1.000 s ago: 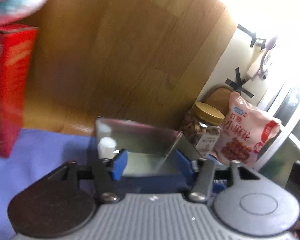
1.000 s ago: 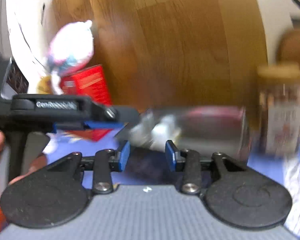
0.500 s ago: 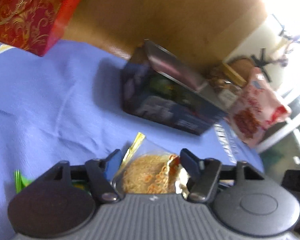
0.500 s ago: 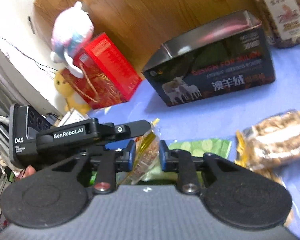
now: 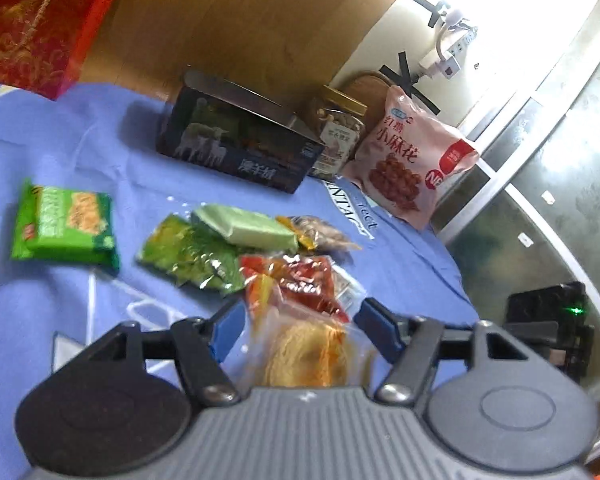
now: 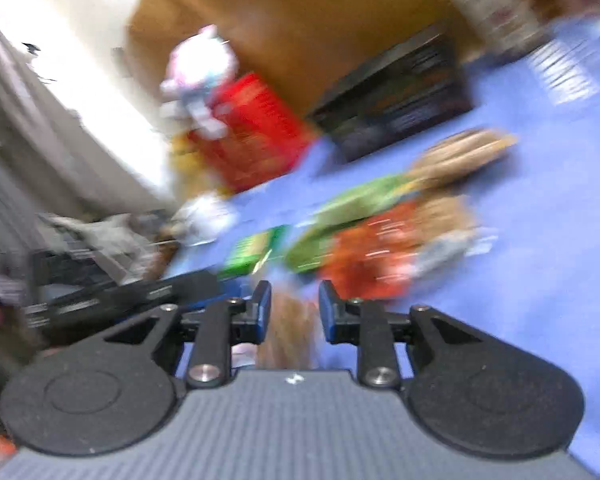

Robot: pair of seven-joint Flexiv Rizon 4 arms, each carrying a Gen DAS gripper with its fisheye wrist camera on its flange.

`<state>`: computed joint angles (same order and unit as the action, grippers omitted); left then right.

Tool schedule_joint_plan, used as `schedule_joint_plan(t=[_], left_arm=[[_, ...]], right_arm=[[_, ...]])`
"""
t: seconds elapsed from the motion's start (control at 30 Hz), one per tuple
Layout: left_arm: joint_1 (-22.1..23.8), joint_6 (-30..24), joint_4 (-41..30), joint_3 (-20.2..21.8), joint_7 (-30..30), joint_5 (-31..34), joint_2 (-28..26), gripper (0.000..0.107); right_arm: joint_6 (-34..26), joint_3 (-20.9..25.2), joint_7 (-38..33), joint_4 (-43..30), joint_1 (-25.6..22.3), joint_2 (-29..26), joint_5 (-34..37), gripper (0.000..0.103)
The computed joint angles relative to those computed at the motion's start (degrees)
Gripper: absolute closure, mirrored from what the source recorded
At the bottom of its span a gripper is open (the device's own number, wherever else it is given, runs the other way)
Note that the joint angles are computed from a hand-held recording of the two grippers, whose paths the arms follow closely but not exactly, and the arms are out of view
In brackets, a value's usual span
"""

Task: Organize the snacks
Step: 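Grasp the round biscuit bag with the left tool, then lift the biscuit bag, carry it into the silver tin, release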

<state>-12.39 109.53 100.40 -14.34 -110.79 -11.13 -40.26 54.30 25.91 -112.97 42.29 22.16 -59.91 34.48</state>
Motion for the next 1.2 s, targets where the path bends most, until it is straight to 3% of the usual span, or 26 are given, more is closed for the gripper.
schedule_joint_plan(t=[0.07, 0.1, 0.17, 0.23, 0.3, 0.47, 0.5, 0.53, 0.6, 0.73, 0.87, 1.0, 1.1, 1.2], left_arm=[[-4.4, 0.0, 0.8, 5.4, -0.1, -3.1, 1.2, 0.038], [-4.8, 0.2, 1.8, 6.1, -0.2, -3.7, 1.8, 0.038], [-5.0, 0.1, 2.1, 6.4, -0.1, -4.2, 2.1, 0.038], [-4.6, -0.5, 2.0, 5.9, 0.7, -3.7, 2.0, 0.034], [-5.3, -1.9, 1.1, 6.3, 2.0, -3.6, 1.5, 0.034], [-4.3, -4.5, -0.6, 4.2, 4.3, -2.5, -0.1, 0.037], [-4.0, -5.5, -1.0, 3.8, 4.4, -2.7, -0.4, 0.041], [-3.3, -6.6, -1.2, 2.8, 4.4, -2.9, -0.7, 0.053], [-0.3, -7.7, -0.8, -1.4, 4.6, -2.3, -1.4, 0.065], [2.2, -4.6, 1.8, -5.5, 2.8, -1.3, -1.3, 0.066], [-1.2, -3.3, 3.5, -1.7, 0.6, -1.9, 0.5, 0.065], [-0.7, -2.6, 3.6, -1.9, 0.2, -0.6, 0.2, 0.064], [3.4, -1.1, 4.2, -6.7, -0.9, 1.9, -0.9, 0.046], [7.9, -1.1, 4.0, -11.4, -2.2, 4.9, -2.1, 0.037]], right_arm=[[7.9, -2.1, -0.1, 4.2, 1.0, 1.9, -1.0, 0.066], [9.4, -0.3, -1.5, 5.2, -0.1, 2.3, 0.0, 0.066], [8.5, 4.2, -5.6, 6.3, -3.2, 2.6, 2.0, 0.062], [7.8, 5.0, -9.7, 8.6, -4.1, 3.8, 2.1, 0.051], [7.8, 4.2, -13.1, 12.0, -3.9, 5.7, 0.8, 0.050], [8.7, 1.8, -18.2, 18.1, -2.2, 7.7, -4.0, 0.049], [9.0, 1.6, -18.6, 18.4, -1.8, 7.4, -5.1, 0.049], [9.6, 1.3, -19.2, 18.6, -1.2, 7.1, -6.2, 0.049], [13.5, 0.3, -20.5, 19.4, 0.7, 6.6, -8.7, 0.050], [22.8, -4.2, -19.0, 21.5, 5.5, 5.9, -15.1, 0.064], [24.3, 0.0, -21.9, 22.4, 3.3, 5.3, -18.2, 0.066], [23.7, 0.3, -18.3, 21.9, 3.1, 4.4, -21.0, 0.066], [25.1, 0.1, -15.5, 23.4, 3.4, 4.8, -22.8, 0.066], [27.3, 0.1, -13.3, 24.2, 3.3, 4.6, -24.5, 0.065]])
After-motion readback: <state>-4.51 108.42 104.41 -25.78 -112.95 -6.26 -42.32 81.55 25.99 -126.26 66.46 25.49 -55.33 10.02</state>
